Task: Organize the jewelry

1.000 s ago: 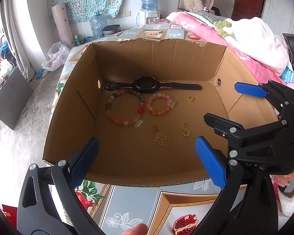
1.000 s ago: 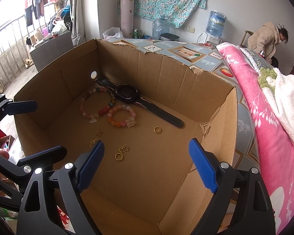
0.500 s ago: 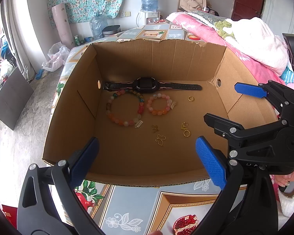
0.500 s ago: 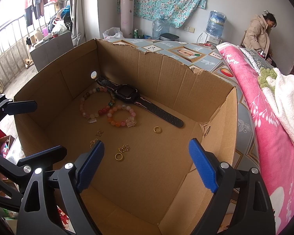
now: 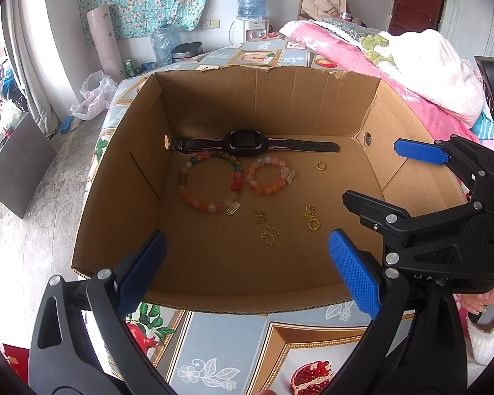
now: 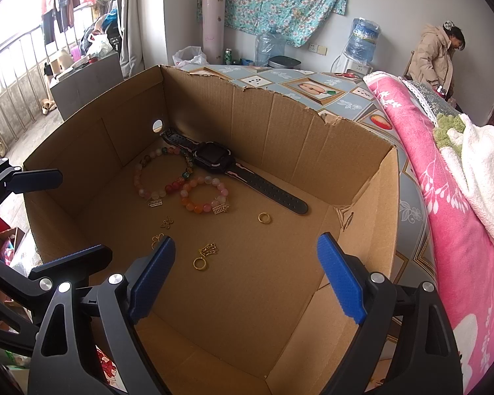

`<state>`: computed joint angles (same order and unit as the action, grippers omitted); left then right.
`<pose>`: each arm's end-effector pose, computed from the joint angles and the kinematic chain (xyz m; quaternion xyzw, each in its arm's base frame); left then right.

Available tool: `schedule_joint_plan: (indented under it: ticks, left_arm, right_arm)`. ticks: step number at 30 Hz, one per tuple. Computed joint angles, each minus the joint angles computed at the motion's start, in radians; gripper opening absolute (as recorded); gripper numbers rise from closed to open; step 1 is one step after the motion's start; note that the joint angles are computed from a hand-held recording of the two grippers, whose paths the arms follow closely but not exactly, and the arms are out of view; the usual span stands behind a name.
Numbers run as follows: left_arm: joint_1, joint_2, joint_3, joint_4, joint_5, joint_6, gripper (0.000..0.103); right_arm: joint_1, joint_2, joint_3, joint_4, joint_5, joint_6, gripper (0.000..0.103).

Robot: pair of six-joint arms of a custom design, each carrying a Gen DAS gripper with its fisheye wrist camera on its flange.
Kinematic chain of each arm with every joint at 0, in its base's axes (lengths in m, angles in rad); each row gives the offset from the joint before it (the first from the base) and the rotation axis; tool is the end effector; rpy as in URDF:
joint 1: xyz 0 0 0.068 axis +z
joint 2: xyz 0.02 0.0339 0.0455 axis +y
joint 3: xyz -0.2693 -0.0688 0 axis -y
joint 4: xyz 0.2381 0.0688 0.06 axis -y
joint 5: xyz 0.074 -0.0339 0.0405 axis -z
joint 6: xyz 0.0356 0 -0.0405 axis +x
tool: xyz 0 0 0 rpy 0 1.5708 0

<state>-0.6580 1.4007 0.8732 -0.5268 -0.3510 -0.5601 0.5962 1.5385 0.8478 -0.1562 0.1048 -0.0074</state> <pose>0.2159 -0.1514 0.2175 0.0020 0.9530 -0.0054 0.3028 0.2549 0.1685 0.1953 -0.2599 0.8972 0.0557 0.3526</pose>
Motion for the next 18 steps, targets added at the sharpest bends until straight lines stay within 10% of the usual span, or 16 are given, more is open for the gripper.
schedule_joint_plan:
  ticks: [18]
  left_arm:
    - [0.004,0.002,0.008,-0.006,0.003,0.004,0.095]
  right_arm:
    - [-0.003,0.001,-0.002,0.003,-0.004,-0.005,0.086]
